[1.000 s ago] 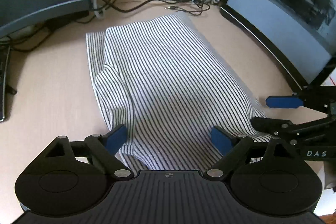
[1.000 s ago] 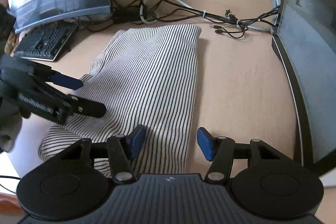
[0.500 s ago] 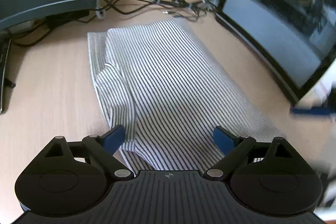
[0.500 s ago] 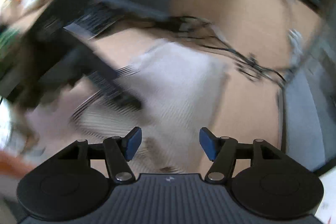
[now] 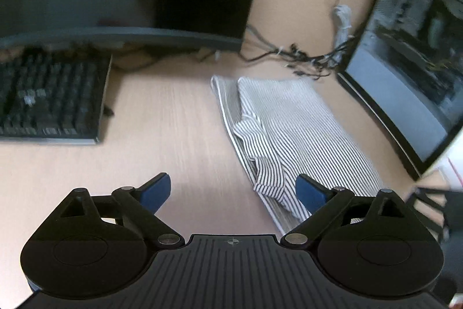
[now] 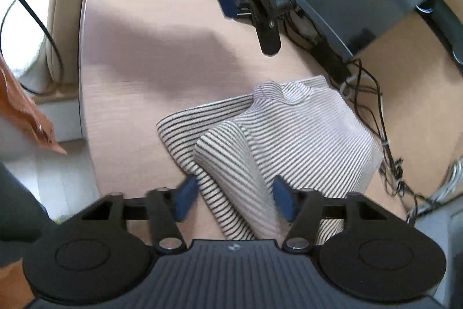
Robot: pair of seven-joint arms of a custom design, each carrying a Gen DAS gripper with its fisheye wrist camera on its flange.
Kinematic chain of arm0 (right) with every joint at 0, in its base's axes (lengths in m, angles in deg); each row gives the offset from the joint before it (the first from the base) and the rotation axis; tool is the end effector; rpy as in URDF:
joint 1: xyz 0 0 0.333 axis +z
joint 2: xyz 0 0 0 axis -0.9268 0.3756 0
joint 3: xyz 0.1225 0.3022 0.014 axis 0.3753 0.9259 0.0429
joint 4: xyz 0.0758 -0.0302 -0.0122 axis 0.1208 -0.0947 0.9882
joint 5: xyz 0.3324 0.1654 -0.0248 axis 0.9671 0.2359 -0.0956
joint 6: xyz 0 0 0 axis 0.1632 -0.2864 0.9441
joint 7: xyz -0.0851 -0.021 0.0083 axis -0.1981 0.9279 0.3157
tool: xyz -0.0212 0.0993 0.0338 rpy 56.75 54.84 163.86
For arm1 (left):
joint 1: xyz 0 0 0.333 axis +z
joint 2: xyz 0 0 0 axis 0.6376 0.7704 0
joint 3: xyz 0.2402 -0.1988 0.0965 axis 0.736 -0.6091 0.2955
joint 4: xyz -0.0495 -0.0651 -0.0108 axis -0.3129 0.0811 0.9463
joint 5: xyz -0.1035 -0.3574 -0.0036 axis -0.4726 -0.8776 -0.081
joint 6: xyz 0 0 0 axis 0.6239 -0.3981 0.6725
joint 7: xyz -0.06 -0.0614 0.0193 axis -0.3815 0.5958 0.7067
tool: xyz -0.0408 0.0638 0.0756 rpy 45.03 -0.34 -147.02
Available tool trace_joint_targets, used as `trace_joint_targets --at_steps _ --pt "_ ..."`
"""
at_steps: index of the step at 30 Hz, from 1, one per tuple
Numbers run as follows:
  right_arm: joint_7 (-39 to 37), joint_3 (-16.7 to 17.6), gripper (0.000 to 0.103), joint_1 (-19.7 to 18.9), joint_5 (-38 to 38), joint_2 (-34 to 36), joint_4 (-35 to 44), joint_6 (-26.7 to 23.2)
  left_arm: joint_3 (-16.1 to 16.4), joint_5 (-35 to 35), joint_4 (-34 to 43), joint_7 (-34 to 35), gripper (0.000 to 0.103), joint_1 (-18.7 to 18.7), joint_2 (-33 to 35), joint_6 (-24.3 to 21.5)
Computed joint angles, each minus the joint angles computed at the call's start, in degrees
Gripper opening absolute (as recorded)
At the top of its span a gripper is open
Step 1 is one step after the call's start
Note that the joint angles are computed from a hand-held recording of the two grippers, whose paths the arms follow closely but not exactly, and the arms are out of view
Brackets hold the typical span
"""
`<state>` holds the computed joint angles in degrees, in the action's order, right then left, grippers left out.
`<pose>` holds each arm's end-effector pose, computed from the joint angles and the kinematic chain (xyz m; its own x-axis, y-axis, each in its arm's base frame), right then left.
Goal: Fold clothes
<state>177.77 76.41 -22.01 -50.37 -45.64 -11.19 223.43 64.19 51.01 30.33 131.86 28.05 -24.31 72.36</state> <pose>0.5791 0.5178 0.4356 0.4633 -0.7373 0.4917 -0.5517 -0.6741 -0.4911 0.7507 -0.2860 0.5037 -0.6313 -0.7512 0.1929 -0.6131 0.3311 -0.7173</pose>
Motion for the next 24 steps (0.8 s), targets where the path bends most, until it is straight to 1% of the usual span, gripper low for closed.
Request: trace_joint_targets --at_steps 1,3,4,6,8,10,12,13,15,17,18,19,20,21,22,23,24 --pt "0.77 0.33 0.03 -0.54 1.37 0.41 1.2 -0.45 -1.2 -0.81 -3.8 3.02 0.098 1.27 -2.1 1.86" --pt "4.58 1.6 0.022 -2.61 6.57 0.13 3.06 -0.73 -5.85 -4.14 -10.15 13.76 0.101 5.11 -5.52 3.22" --pt "6.89 2.14 0.02 -3.73 9.23 -0.35 3.31 -0.42 -7.85 -5.79 -13.34 20.01 0.102 6.72 -7.19 3.92" --pt "12.14 3.18 0.019 -6.45 14.67 -2.28 1.77 1.71 -10.28 -7.79 -17.94 31.41 0.102 8.33 -9.59 4.74" --pt "15.72 3.94 0.019 -8.5 18.42 -4.09 -0.69 4.52 -10.95 -8.31 -21.49 40.07 0.102 7.96 -11.03 7.25" --pt "17.47 4.75 0.019 -9.95 20.96 -5.65 -3.52 7.51 -10.87 -8.18 -24.29 47.5 0.102 6.18 -11.19 12.87" --pt "17.57 5.64 0.019 -11.04 22.89 -6.53 -5.58 10.13 -10.04 -6.4 -24.96 51.86 0.102 3.38 -9.73 18.99" --pt "17.04 6.04 0.019 -11.6 23.67 -7.04 -6.63 11.21 -10.24 -5.44 -24.39 53.68 0.102 2.62 -8.58 20.4" --pt "16.23 6.76 0.019 -12.46 25.27 -7.98 -8.72 13.32 -12.82 -4.1 -22.78 59.77 0.102 2.72 -5.74 21.39" --pt "15.18 7.36 0.019 -13.12 26.73 -8.31 -9.55 14.27 -16.69 -3.95 -21.69 67.15 0.102 4.05 -3.26 21.28" --pt "14.37 7.56 0.019 -13.4 27.23 -8.47 -9.79 14.55 -18.61 -4.13 -21.11 71.05 0.093 4.69 -2.06 20.9" --pt "13.68 7.49 0.019 -13.43 27.28 -8.82 -10.32 14.99 -19.75 -4.26 -20.67 74.22 0.074 4.9 -1.18 20.4" --pt "13.37 7.03 0.019 -13.26 26.87 -9.17 -10.84 15.48 -19.7 -4.46 -20.43 75.64 0.071 4.47 -0.81 20.2" --pt "14.02 6.0 0.021 -12.65 25.89 -9.78 -11.48 15.55 -19.66 -5.08 -19.84 76.33 0.064 4.01 -0.25 20.43" --pt "15.63 4.71 0.022 -11.89 24.57 -10.79 -12.67 15.87 -19.15 -5.48 -18.88 76.15 0.056 3.38 0.19 19.74" --pt "18.5 3.02 0.022 -10.88 22.62 -12.52 -14.98 17.11 -17.53 -5.52 -17.17 74.12 0.051 2.28 0.35 17.21" --pt "23.48 0.08 0.022 -8.79 18.68 -14.92 -17.8 17.96 -15.86 -5.61 -15.47 71.87 0.044 1.17 0.5 14.84"
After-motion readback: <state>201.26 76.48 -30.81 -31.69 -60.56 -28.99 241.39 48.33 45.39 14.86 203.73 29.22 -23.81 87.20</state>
